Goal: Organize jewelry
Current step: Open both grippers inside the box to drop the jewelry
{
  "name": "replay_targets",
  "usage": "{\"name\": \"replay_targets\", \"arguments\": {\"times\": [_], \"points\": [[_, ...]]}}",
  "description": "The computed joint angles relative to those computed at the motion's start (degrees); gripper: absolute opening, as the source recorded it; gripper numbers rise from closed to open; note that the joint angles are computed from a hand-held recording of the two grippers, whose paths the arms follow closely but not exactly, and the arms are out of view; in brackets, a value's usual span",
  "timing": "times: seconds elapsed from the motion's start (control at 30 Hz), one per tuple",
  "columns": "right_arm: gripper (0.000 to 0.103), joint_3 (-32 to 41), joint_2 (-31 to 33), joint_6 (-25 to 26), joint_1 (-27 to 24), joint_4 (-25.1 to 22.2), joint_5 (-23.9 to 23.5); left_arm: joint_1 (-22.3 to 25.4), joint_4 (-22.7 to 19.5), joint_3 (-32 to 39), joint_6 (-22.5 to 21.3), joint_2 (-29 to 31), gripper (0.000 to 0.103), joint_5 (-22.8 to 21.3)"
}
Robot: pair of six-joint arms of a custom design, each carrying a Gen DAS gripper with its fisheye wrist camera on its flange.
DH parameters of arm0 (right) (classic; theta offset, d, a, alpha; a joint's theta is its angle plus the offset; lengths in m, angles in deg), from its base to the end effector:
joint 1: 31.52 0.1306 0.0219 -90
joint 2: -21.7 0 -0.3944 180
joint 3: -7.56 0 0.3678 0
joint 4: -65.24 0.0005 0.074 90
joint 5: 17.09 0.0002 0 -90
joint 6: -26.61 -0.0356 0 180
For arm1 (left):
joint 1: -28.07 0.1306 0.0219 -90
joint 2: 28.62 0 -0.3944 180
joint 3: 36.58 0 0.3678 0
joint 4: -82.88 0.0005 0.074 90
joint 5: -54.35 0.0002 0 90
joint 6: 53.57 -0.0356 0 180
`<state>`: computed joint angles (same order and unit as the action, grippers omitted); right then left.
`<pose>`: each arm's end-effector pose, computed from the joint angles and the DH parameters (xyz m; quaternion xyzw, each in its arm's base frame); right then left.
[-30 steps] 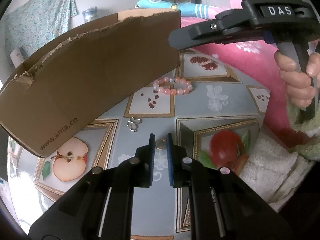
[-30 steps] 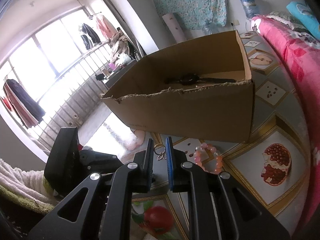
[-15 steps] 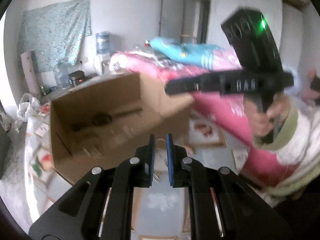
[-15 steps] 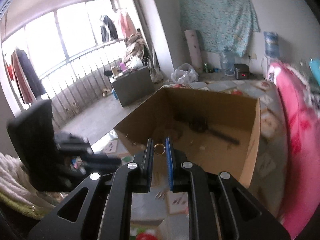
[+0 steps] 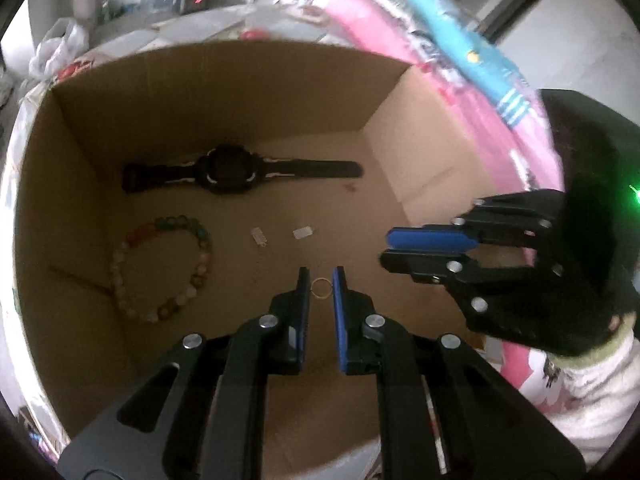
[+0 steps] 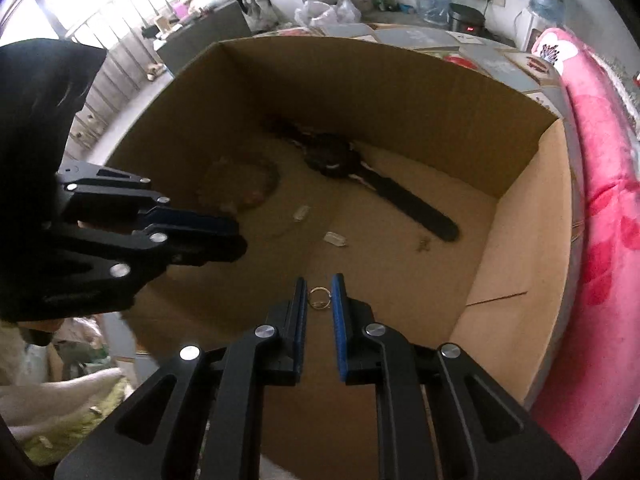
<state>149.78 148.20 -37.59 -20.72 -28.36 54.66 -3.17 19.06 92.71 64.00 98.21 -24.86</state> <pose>0.6198 0.1291 0.4418 -0.3242 0.9269 0.1427 0.1239 0.5758 -0.3577 0.3663 0.0541 0.9634 -0.2003 0.1698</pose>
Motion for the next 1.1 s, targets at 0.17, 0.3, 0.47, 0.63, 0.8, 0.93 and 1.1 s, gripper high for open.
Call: {"name": "replay_targets", "arguments": {"times": [0.17, 0.3, 0.47, 0.63, 0.8, 0.93, 1.1], "points": [[0.021, 0.1, 0.0, 0.3, -0.7, 0.7, 0.0, 0.6, -1.0, 1.8, 3.0, 1.7, 0.022, 1.7], [0.021, -1.3, -1.0, -0.3, -1.2, 2.5, -0.4, 0.7, -0.3, 1.7, 3.2, 2.1, 0.022, 1.8], [0.022, -1.9, -2.0, -0.8, -1.5, 4.3, -0.9, 0.6, 0.9, 1.3, 3.0, 1.6, 0.022, 1.1], [0.022, -6.0, -6.3, -1.1, -2.3, 9.4, -3.9, -0.1, 5.5, -4.0, 2.2, -3.1, 0.022, -2.5], [0.022, -15.3, -15.0, -1.0, -4.4, 17.4, -11.9, -1.9, 17.7, -17.8, -0.8, -14.4, 0.029, -8.7], [0.022, -27.3, -24.7, -0.2, -7.1, 25.4, -19.6, -4.5, 29.3, -32.3, -2.8, -25.9, 0.036, -15.2], [0.022, -39.8, -32.5, 1.1, -8.3, 29.1, -23.1, -7.8, 37.6, -44.8, -2.0, -34.6, 0.04, -19.0]]}}
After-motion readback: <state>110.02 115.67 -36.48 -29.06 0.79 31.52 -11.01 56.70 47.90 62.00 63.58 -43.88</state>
